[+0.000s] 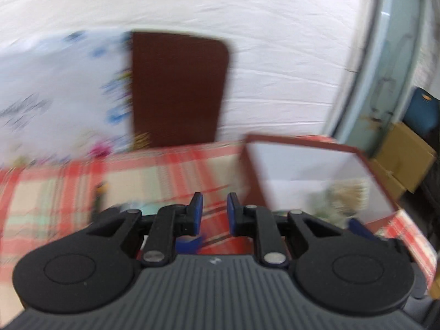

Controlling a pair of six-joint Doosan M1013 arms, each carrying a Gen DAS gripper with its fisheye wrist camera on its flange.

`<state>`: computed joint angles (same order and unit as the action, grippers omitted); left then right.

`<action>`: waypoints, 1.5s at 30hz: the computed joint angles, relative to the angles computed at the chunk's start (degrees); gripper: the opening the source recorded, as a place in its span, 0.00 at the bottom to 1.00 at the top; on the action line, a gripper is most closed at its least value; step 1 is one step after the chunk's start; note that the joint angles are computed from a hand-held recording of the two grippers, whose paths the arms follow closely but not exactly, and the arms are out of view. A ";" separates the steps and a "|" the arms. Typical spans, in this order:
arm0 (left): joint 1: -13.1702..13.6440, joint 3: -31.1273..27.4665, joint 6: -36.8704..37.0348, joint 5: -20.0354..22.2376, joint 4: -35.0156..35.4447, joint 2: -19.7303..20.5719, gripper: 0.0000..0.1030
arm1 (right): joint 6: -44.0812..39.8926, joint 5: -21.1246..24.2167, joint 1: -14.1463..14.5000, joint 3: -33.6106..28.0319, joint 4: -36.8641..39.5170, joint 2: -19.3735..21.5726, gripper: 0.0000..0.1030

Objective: Organize objects
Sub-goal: 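Carry the green box into the brown box and release it, then move the left gripper back toward the red tape roll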

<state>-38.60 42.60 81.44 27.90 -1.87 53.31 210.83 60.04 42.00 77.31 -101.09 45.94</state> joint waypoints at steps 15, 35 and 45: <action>7.73 18.78 -32.63 7.85 34.97 -6.98 0.20 | -49.18 -11.21 0.87 -13.45 27.63 6.20 0.66; 7.93 19.62 -33.30 -9.28 26.81 -8.43 0.25 | -48.32 -18.08 -2.56 -26.27 44.08 11.86 0.57; 5.38 11.45 1.72 -4.86 -6.00 -4.01 0.34 | -51.91 -18.54 0.96 -18.61 33.15 8.57 0.25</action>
<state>-33.22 54.05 83.16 23.04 -7.87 49.30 158.92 41.50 42.96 58.70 -67.94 54.51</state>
